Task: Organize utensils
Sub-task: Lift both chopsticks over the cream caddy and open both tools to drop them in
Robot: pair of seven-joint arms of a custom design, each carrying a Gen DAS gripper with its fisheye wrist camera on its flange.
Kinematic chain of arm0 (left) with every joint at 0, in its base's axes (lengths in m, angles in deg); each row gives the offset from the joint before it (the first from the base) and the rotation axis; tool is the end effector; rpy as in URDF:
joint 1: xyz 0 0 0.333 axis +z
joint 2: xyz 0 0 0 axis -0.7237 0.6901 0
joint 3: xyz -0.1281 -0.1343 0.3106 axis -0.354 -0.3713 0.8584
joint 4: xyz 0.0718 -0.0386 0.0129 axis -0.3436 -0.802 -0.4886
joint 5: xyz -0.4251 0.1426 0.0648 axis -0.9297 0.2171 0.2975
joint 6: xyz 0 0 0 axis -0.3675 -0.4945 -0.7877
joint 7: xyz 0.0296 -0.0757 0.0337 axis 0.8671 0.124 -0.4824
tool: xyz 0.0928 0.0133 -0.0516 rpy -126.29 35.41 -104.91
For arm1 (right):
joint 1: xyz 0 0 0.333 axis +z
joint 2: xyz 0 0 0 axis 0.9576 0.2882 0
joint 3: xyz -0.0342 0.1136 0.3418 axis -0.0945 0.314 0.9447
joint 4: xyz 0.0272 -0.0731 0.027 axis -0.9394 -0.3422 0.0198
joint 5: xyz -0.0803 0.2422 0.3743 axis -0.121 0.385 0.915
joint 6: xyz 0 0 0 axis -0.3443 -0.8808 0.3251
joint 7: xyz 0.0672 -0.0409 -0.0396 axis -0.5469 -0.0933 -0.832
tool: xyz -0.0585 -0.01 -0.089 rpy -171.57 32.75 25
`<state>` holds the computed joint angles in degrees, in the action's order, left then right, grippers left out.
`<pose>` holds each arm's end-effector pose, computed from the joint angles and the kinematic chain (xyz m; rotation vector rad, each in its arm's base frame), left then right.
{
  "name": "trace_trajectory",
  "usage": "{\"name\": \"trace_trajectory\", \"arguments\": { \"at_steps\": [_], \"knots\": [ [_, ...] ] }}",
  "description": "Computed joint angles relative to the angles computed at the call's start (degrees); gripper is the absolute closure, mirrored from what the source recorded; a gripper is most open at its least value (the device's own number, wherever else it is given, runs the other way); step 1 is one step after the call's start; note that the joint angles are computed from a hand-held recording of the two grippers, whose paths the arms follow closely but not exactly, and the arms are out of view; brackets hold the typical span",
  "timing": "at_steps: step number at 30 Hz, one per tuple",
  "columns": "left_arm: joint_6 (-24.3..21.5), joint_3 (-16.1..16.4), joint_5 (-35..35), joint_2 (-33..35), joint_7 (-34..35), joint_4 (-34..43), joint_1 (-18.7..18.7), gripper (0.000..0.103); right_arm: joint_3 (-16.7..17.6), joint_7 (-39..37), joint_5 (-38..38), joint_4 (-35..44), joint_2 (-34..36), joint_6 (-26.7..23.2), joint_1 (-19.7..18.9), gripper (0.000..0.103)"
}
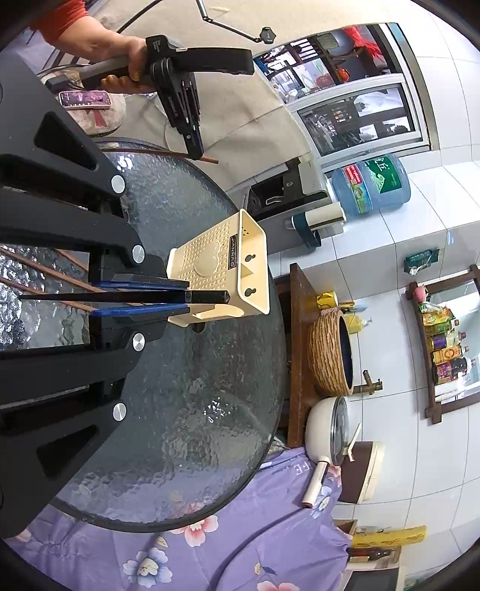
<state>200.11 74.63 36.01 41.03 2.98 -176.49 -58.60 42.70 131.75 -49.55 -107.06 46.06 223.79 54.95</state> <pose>0.6752 -0.1352 0.4716 -1.7141 1.7562 -0.9290 0.7123 0.2627 0.4929 -1.7176 1.2167 -0.4030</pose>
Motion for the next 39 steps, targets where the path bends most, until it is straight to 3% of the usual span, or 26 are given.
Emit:
{"name": "trace_trajectory", "arguments": {
  "at_steps": [13, 18, 20, 23, 24, 25, 28, 29, 31, 36, 39],
  "knots": [
    [2.56, 2.83, 4.12, -1.96, -3.73, -0.05, -1.98, 0.096, 1.69, -0.94, -1.26, 0.94, -0.43, 0.15, -1.32, 0.095],
    [2.64, -1.41, -0.56, -2.23, 0.27, 0.43, 1.39, 0.097, 2.87, -2.70, 0.16, 2.49, 0.41, -1.29, -1.76, 0.095],
    [3.03, -1.80, -1.41, -2.38, 1.07, 0.64, 1.66, 0.097, 1.37, -3.16, 0.86, 3.42, 0.11, -1.90, -0.19, 0.095],
    [2.53, -9.95, -12.07, -2.52, 10.72, 1.48, 8.31, 0.097, 1.03, -5.00, 2.68, 4.92, 0.30, -3.14, 0.70, 0.095],
    [2.10, -11.17, -16.43, -2.49, 14.38, 2.12, 9.00, 0.097, 0.94, -5.63, 3.30, 5.67, 0.47, -3.77, 1.05, 0.095],
    [1.91, -10.38, -16.77, -2.44, 14.65, 2.72, 8.20, 0.097, 0.40, -6.12, 3.77, 6.54, 0.56, -4.35, 1.78, 0.095],
    [2.35, -1.05, -5.57, -2.18, 4.78, 4.20, 0.29, 0.097, -2.25, -7.15, 4.83, 8.83, 0.46, -5.53, 4.67, 0.095],
    [2.12, -0.64, -5.01, -2.08, 4.40, 4.89, -0.13, 0.097, -3.17, -7.36, 5.24, 9.44, 0.34, -5.84, 5.60, 0.095],
    [1.60, -3.91, -8.10, -2.05, 7.44, 5.95, 2.52, 0.097, -4.12, -8.19, 6.36, 11.26, 0.57, -6.78, 6.85, 0.095],
    [0.77, -6.29, -11.81, -1.91, 10.21, 10.31, 4.36, 0.097, -6.90, -8.99, 9.37, 18.59, 2.04, -10.71, 10.51, 0.095],
    [-0.41, -4.63, -9.90, -1.11, 8.21, 14.49, 2.71, 0.097, -10.99, -7.48, 9.97, 25.58, 3.60, -13.47, 14.83, 0.095]
  ]
}}
